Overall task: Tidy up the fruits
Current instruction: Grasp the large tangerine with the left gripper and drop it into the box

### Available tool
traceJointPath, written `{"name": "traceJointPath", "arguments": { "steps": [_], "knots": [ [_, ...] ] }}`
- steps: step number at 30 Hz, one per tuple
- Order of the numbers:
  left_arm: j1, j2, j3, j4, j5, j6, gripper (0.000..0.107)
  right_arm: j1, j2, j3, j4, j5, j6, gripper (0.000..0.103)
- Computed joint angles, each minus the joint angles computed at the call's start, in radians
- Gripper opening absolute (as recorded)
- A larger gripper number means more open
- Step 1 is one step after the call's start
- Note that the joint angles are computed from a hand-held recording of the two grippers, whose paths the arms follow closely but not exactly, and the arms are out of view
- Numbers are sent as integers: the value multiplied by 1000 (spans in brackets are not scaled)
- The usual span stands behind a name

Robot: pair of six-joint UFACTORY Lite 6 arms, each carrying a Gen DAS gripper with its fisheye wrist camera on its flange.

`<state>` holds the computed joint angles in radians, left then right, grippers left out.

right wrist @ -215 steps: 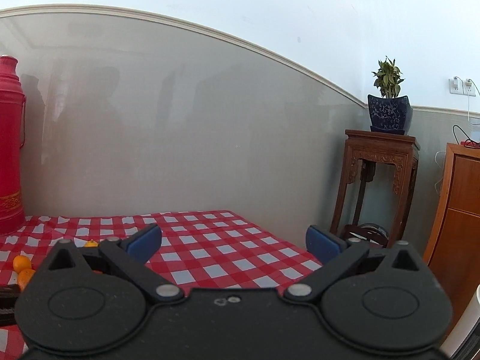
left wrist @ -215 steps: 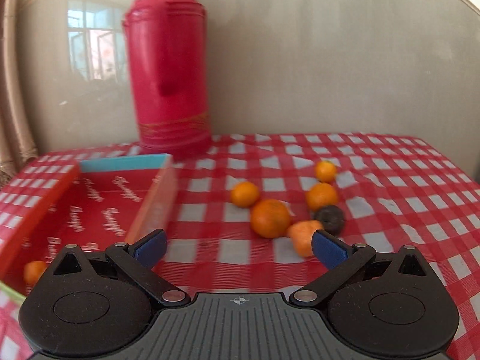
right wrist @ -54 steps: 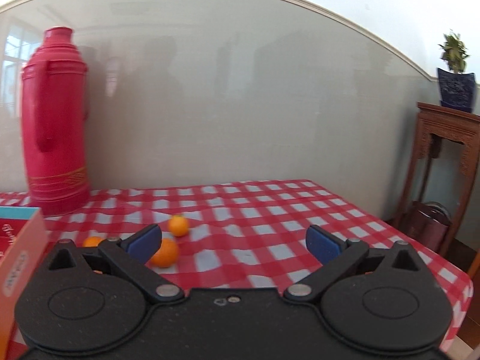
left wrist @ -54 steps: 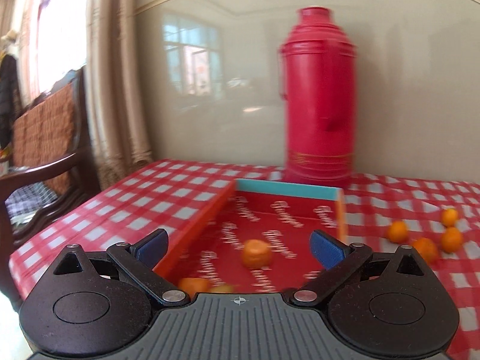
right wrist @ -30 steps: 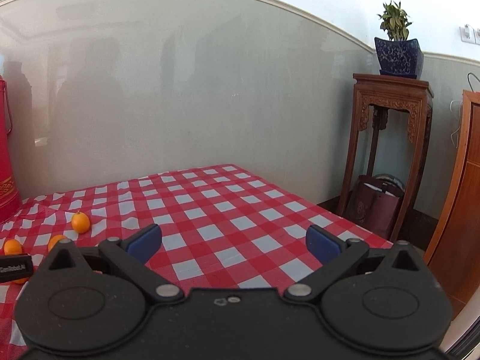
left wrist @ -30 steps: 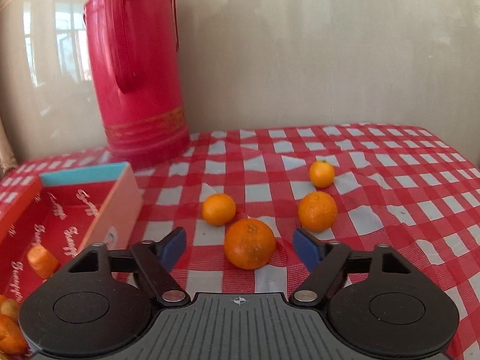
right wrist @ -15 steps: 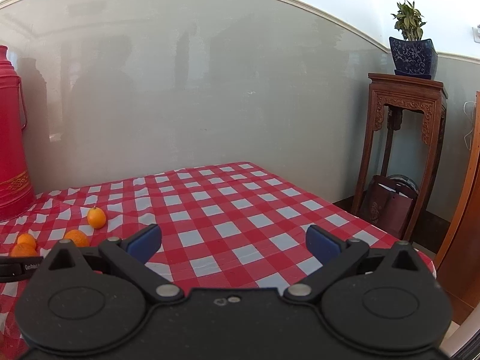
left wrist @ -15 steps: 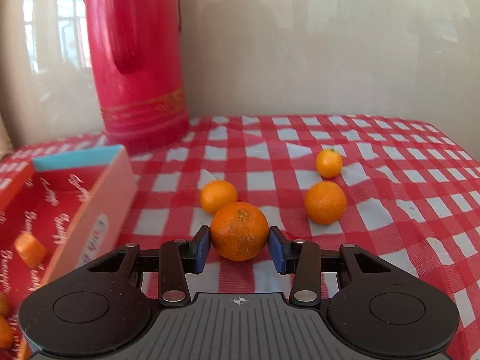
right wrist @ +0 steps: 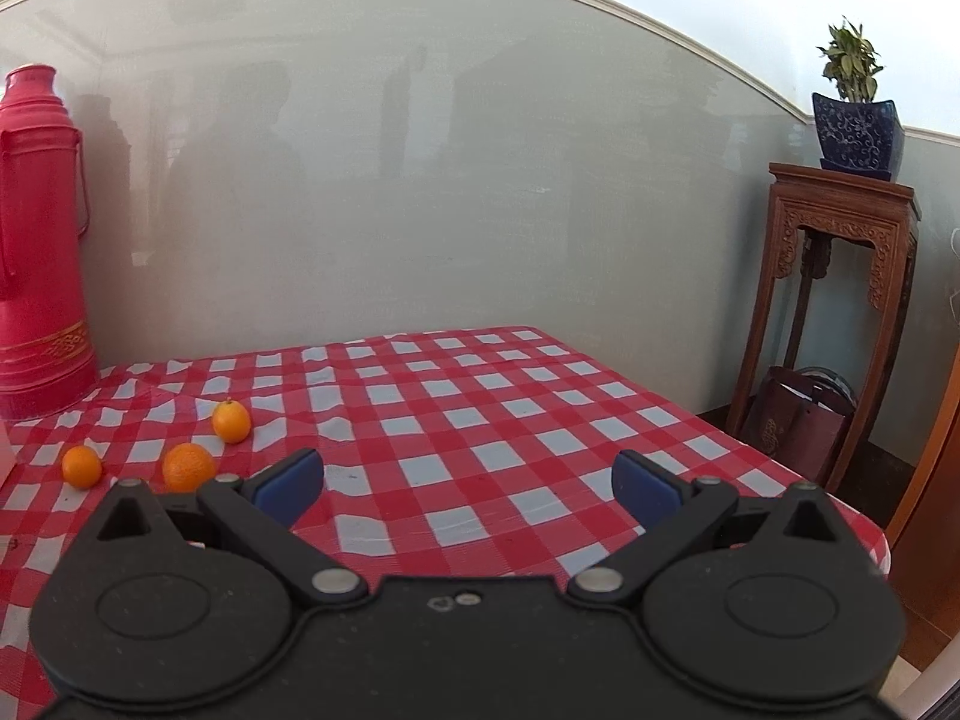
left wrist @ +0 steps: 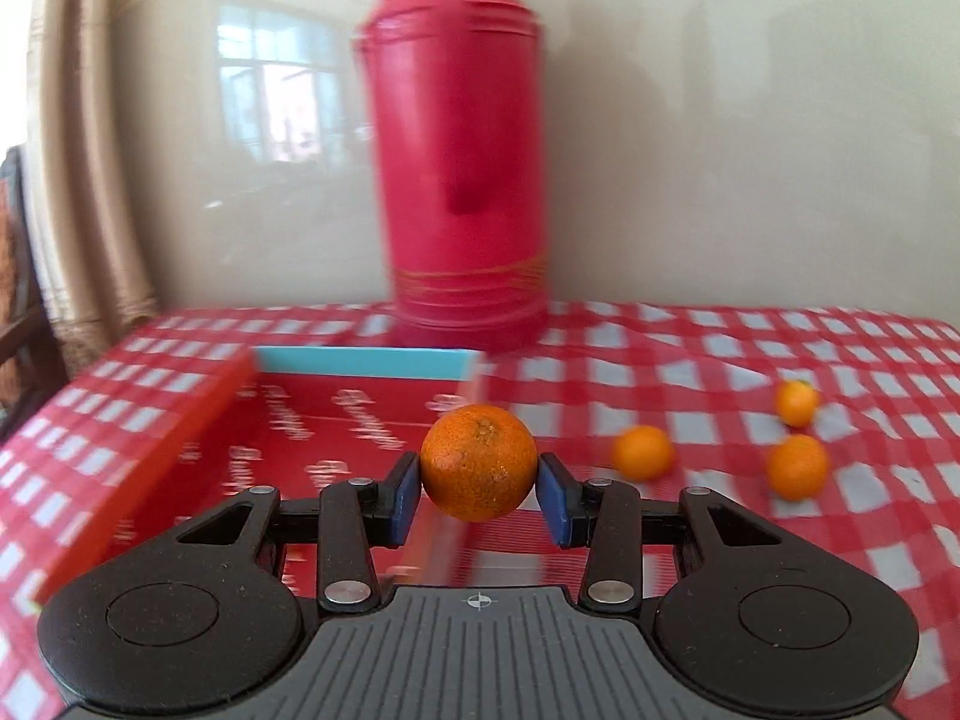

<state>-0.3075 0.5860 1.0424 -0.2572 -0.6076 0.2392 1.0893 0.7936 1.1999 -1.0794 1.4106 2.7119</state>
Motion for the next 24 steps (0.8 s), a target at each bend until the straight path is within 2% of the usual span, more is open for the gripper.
{"name": "traceJointPath", "arguments": {
  "steps": [14, 18, 20, 21, 24],
  "knots": [
    [196, 88, 130, -183, 102, 153, 42, -26, 119, 219, -93, -6, -153, 97],
    [239, 98, 158, -187, 134, 152, 43, -29, 160, 293, -117, -6, -202, 97],
    [260, 104, 177, -198, 168, 157, 51, -34, 175, 323, -130, -12, -222, 97],
    [275, 99, 177, -158, 184, 115, 56, -36, 187, 346, -135, -15, -234, 97],
    [313, 47, 120, 29, 188, -52, 56, -45, 215, 399, -148, -27, -268, 97]
  ]
}}
